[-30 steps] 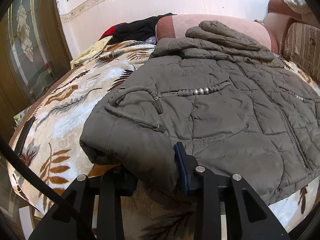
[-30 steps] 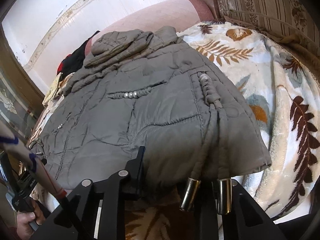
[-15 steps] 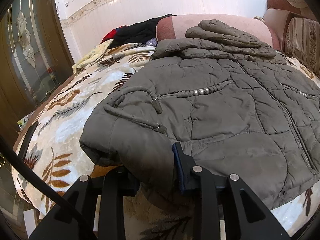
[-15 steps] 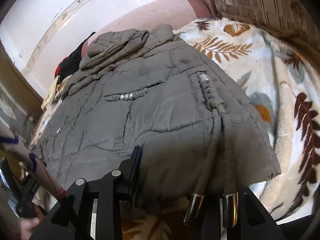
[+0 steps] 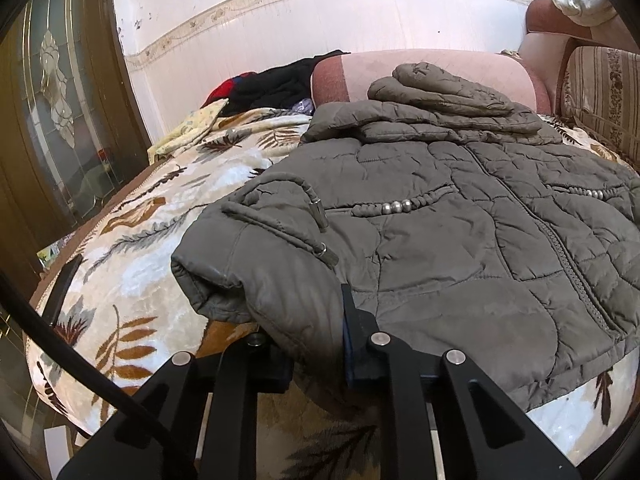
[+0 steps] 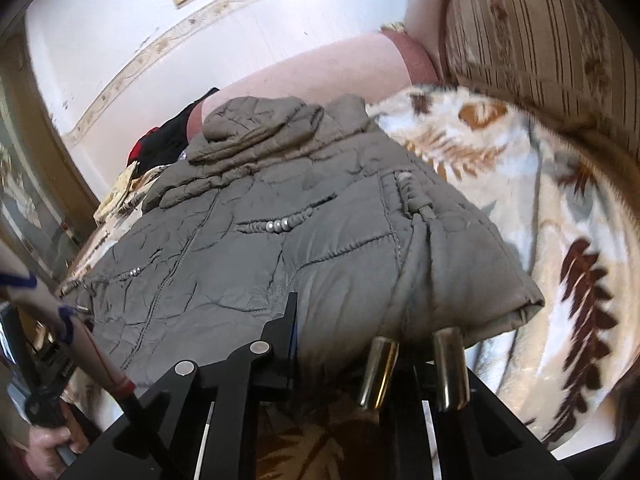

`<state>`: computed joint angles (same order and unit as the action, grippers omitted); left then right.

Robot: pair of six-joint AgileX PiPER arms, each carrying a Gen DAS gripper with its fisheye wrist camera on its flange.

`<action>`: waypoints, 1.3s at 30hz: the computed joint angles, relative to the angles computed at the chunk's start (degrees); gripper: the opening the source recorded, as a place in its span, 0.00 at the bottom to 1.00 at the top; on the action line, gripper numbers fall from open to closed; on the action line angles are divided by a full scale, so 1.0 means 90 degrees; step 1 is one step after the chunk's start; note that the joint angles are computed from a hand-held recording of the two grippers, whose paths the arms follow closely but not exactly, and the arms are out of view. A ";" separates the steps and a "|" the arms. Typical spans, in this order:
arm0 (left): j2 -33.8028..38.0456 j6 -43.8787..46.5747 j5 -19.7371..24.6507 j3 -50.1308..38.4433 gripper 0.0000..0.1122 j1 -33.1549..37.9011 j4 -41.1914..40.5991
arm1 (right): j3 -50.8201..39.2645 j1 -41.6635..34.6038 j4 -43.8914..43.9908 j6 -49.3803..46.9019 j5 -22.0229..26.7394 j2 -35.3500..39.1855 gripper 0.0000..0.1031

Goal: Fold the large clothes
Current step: 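Grasp the side edge by the drawstring with the right tool while the left tool grasps the other edge, then lift both held side edges and fold them inward toward each other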

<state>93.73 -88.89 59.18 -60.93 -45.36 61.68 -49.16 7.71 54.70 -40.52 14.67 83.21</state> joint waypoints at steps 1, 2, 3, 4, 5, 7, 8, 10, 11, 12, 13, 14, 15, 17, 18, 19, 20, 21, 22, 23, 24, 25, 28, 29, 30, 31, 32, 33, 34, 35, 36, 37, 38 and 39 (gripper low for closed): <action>-0.0016 0.0004 0.0021 0.0005 0.15 -0.0016 0.0003 | 0.0026 0.0050 -0.0104 0.0069 -0.0069 -0.0049 0.16; -0.0045 -0.0001 0.0033 0.0019 0.15 -0.0033 0.0003 | 0.0051 0.0061 -0.0107 0.0057 -0.0088 -0.0106 0.16; -0.0071 -0.0006 0.0041 0.0036 0.15 -0.0050 0.0002 | 0.0071 0.0017 0.0072 -0.0125 -0.0054 -0.0139 0.16; -0.0096 -0.0013 0.0066 0.0051 0.15 -0.0079 0.0006 | 0.0110 -0.0028 0.0310 -0.0353 -0.0010 -0.0189 0.16; -0.0121 -0.0028 0.0103 0.0064 0.15 -0.0120 0.0015 | 0.0124 -0.0057 0.0439 -0.0487 0.0014 -0.0214 0.16; -0.0186 -0.0043 0.0181 0.0078 0.15 -0.0205 -0.0004 | 0.0189 -0.0051 0.0604 -0.0672 -0.0030 -0.0330 0.16; -0.0227 -0.0056 0.0192 0.0086 0.15 -0.0223 -0.0011 | 0.0208 -0.0034 0.0568 -0.0682 -0.0082 -0.0396 0.16; -0.0361 -0.0057 0.0199 0.0146 0.15 -0.0278 -0.0060 | 0.0233 -0.0058 0.0524 -0.0663 -0.0045 -0.0533 0.16; -0.0447 -0.0074 0.0192 0.0199 0.15 -0.0308 -0.0082 | 0.0260 -0.0099 0.0583 -0.0729 -0.0009 -0.0588 0.16; -0.0521 -0.0079 0.0179 0.0237 0.15 -0.0316 -0.0107 | 0.0297 -0.0140 0.0637 -0.0783 0.0035 -0.0648 0.16; -0.0568 -0.0063 0.0175 0.0252 0.15 -0.0321 -0.0127 | 0.0316 -0.0209 0.0706 -0.0853 0.0133 -0.0683 0.16; -0.0621 -0.0023 0.0180 0.0262 0.15 -0.0324 -0.0141 | 0.0342 -0.0308 0.0807 -0.0963 0.0256 -0.0714 0.16; -0.0670 0.0014 0.0187 0.0262 0.15 -0.0319 -0.0137 | 0.0364 -0.0360 0.0841 -0.0990 0.0327 -0.0740 0.16; -0.0717 0.0109 0.0203 0.0189 0.15 -0.0307 -0.0150 | 0.0365 -0.0457 0.0861 -0.1018 0.0473 -0.0781 0.16; -0.0757 0.0186 0.0196 0.0141 0.15 -0.0269 -0.0155 | 0.0320 -0.0501 0.0852 -0.0988 0.0546 -0.0783 0.16; -0.0815 0.0276 0.0184 0.0083 0.15 -0.0230 -0.0166 | 0.0261 -0.0552 0.0875 -0.0987 0.0627 -0.0780 0.16; -0.0860 0.0329 0.0177 0.0033 0.15 -0.0204 -0.0143 | 0.0185 -0.0616 0.0932 -0.0999 0.0725 -0.0795 0.16; -0.0918 0.0421 0.0175 -0.0047 0.15 -0.0157 -0.0108 | 0.0100 -0.0673 0.0973 -0.0994 0.0810 -0.0816 0.16; -0.0945 0.0487 0.0196 -0.0136 0.15 -0.0144 -0.0084 | 0.0022 -0.0712 0.0983 -0.0983 0.0880 -0.0822 0.16; -0.0987 0.0592 0.0171 -0.0235 0.15 -0.0079 -0.0072 | -0.0102 -0.0755 0.0958 -0.0944 0.0972 -0.0812 0.16; -0.1005 0.0687 0.0157 -0.0344 0.15 -0.0032 -0.0077 | -0.0263 -0.0786 0.0898 -0.0851 0.1054 -0.0782 0.16; -0.1014 0.0816 0.0148 -0.0501 0.15 0.0030 -0.0075 | -0.0383 -0.0809 0.0867 -0.0783 0.1125 -0.0766 0.16; -0.0947 0.1290 0.0140 -0.1103 0.15 0.0243 -0.0091 | -0.0989 -0.0861 0.0782 -0.0507 0.1365 -0.0610 0.16; -0.0910 0.1479 0.0128 -0.1333 0.15 0.0330 -0.0113 | -0.1153 -0.0843 0.0698 -0.0396 0.1383 -0.0575 0.16; -0.0858 0.1709 0.0102 -0.1643 0.15 0.0456 -0.0159 | -0.1383 -0.0823 0.0607 -0.0260 0.1405 -0.0510 0.16; -0.0839 0.1862 0.0066 -0.1840 0.16 0.0549 -0.0225 | -0.1559 -0.0829 0.0578 -0.0199 0.1451 -0.0456 0.16; -0.0774 0.2135 -0.0016 -0.2174 0.16 0.0713 -0.0368 | -0.1811 -0.0804 0.0434 -0.0027 0.1474 -0.0373 0.16; -0.0719 0.2286 -0.0048 -0.2375 0.16 0.0792 -0.0432 | -0.2115 -0.0760 0.0194 0.0219 0.1466 -0.0255 0.16; -0.0603 0.2542 -0.0097 -0.2706 0.16 0.0938 -0.0536 | -0.2373 -0.0742 0.0059 0.0372 0.1482 -0.0139 0.16; -0.0495 0.2766 -0.0148 -0.2991 0.16 0.1063 -0.0641 | -0.2639 -0.0729 -0.0061 0.0526 0.1524 -0.0011 0.16; -0.0371 0.3016 -0.0203 -0.3299 0.16 0.1198 -0.0784 | -0.2923 -0.0706 -0.0245 0.0724 0.1559 0.0135 0.16; -0.0213 0.3283 -0.0244 -0.3652 0.16 0.1345 -0.0931 | -0.3201 -0.0695 -0.0430 0.0921 0.1602 0.0284 0.16; -0.0061 0.3495 -0.0266 -0.3970 0.17 0.1467 -0.1051 | -0.3531 -0.0681 -0.0601 0.1130 0.1663 0.0469 0.16; 0.0161 0.3793 -0.0289 -0.4426 0.17 0.1633 -0.1245 | -0.3963 -0.0653 -0.0832 0.1415 0.1749 0.0707 0.16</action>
